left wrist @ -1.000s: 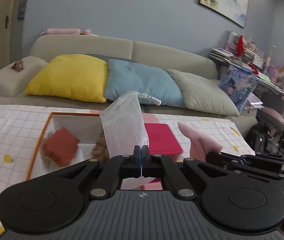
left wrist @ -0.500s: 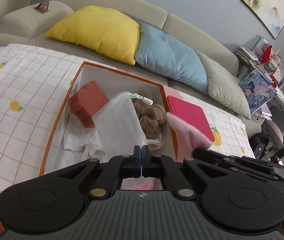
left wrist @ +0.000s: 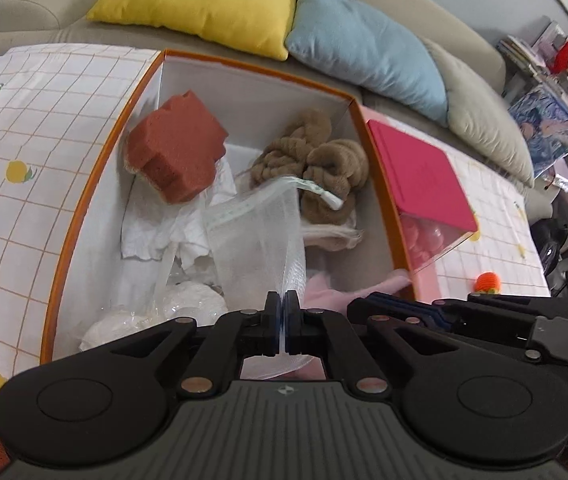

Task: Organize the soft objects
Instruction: 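Carry the mesh bag and pink cloth into the white box and open both tools, then move both tools back toward the snack packet and crocheted fruit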

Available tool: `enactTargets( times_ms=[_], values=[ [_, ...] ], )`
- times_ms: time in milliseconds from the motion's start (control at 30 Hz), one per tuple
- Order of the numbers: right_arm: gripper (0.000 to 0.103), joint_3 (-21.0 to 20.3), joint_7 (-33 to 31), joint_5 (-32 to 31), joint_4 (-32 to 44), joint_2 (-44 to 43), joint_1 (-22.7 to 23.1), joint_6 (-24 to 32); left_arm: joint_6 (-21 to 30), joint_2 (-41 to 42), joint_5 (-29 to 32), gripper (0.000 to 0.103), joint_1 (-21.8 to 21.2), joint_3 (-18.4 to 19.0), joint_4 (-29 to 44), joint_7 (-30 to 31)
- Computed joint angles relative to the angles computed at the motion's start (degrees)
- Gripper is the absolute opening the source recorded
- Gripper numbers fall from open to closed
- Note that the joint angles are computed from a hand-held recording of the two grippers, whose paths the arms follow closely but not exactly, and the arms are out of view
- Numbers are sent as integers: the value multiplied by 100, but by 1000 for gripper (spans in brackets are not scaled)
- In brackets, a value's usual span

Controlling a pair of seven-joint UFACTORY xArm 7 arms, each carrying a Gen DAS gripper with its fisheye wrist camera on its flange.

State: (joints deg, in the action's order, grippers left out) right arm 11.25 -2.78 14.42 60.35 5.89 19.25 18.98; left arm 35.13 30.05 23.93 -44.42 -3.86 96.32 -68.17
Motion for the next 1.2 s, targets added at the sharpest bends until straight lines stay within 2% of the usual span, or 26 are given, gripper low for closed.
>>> enactTargets(
  times_ms=[167, 233, 300, 367, 433, 467, 500, 600, 700, 800, 900, 1033, 1200],
  values=[
    [7, -39, 19, -125, 140, 168, -11, 214, 133, 103, -165, 8, 54, -62, 90, 126],
    [7, -9, -69, -28, 108, 162, -52, 176, 154, 96, -154, 19, 20, -22, 77, 66],
    [9, 32, -237, 161, 99, 150, -105, 191, 115, 51, -80, 41, -32, 43, 15, -92],
    [11, 52, -344, 287, 54, 91, -121, 175, 79, -1, 46, 53, -90, 118, -26, -299],
    [16, 63, -453, 398, -12, -6, -120, 155, -34, -85, 243, 57, -151, 209, -113, -576],
    [26, 33, -376, 300, -72, -77, -86, 101, -117, -137, 333, 61, -165, 239, -175, -720],
    [31, 27, -402, 291, -150, -158, -71, 16, -194, -188, 425, 64, -182, 267, -232, -875],
    [32, -32, -321, 111, -399, -433, -19, -218, -362, -288, 750, 71, -249, 355, -303, -1323],
    [45, -119, 162, -393, -684, -723, -16, -482, -363, -338, 1232, 75, -400, 468, -260, -1788],
    [48, -176, 704, -862, -941, -982, -103, -595, -370, -371, 1633, 76, -472, 471, -197, -2096],
    [50, -255, 1005, -953, -1181, -1226, -188, -592, -349, -385, 1942, 76, -529, 433, -106, -2272],
    [50, -328, 1290, -1056, -1493, -1543, -323, -538, -127, -281, 2159, 76, -603, 311, 201, -2038],
    [50, -406, 1542, -1188, -1886, -1956, -517, -534, 59, 81, 2184, 76, -767, 205, 846, -1376]
  ],
)
